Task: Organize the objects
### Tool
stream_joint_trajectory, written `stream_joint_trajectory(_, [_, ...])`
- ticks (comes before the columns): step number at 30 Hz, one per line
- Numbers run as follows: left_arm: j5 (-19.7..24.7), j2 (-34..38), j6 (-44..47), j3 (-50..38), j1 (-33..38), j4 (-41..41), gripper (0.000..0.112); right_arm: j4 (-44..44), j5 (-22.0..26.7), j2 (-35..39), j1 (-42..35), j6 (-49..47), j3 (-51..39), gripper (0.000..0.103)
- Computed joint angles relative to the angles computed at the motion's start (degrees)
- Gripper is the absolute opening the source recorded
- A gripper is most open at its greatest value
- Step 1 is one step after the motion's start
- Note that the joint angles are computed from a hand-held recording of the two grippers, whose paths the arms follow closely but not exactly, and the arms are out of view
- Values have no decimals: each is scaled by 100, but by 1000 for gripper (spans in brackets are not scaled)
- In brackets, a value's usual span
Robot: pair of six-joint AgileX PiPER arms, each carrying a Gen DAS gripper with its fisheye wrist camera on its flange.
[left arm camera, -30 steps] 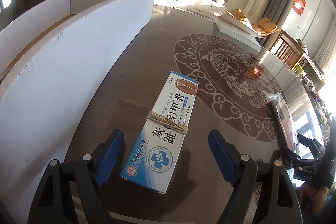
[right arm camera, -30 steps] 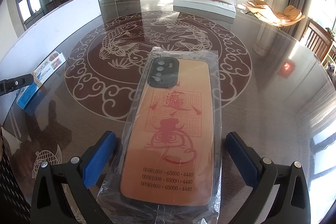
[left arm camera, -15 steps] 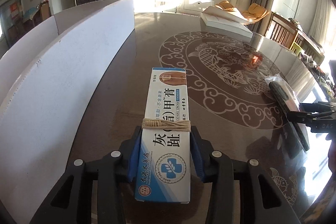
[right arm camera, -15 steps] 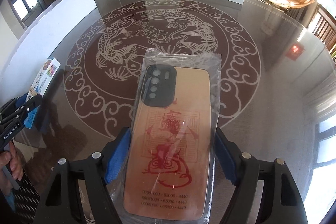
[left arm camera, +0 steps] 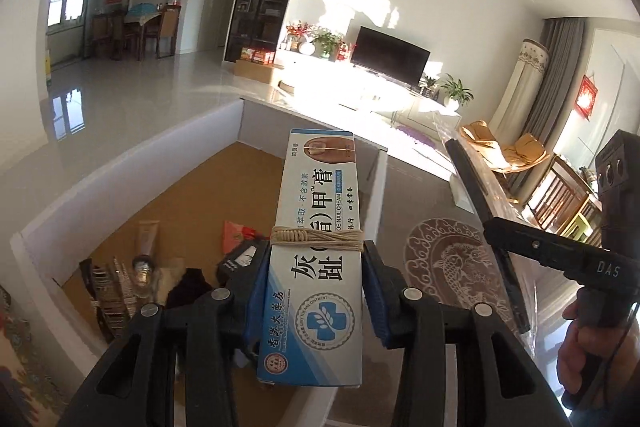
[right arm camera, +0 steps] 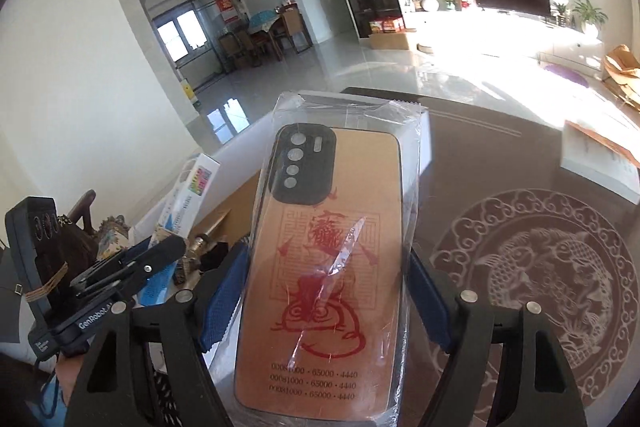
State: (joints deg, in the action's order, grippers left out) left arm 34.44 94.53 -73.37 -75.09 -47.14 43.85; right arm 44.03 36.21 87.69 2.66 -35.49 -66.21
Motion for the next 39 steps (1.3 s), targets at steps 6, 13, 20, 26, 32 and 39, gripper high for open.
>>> stream_joint_trajectory(6, [1123, 231, 1021, 21, 946, -630, 49, -1123, 95, 1973, 1740, 1658, -2208, 77])
stream_joint_trajectory(13, [1534, -5, 602, 447, 760, 19, 103, -2213, 895, 3124, 2299, 2553, -3404, 79])
stream_joint_trajectory(20, [1502, -71, 853, 219, 766, -714, 103, -3118, 285, 1951, 2100, 2882, -2385, 100])
stream_joint_trajectory(26, [2311, 203, 21, -198, 254, -301, 103, -3795, 547, 1763, 2046, 3255, -2373, 103])
stream_joint_trajectory(32, [2501, 366, 351, -418, 228, -424, 103, -3797, 551, 1863, 2060, 3340, -2353, 103])
stream_joint_trajectory(39, [2335, 356, 403, -369, 304, -590, 103, -3925, 529, 1986, 2150, 3444, -2423, 103])
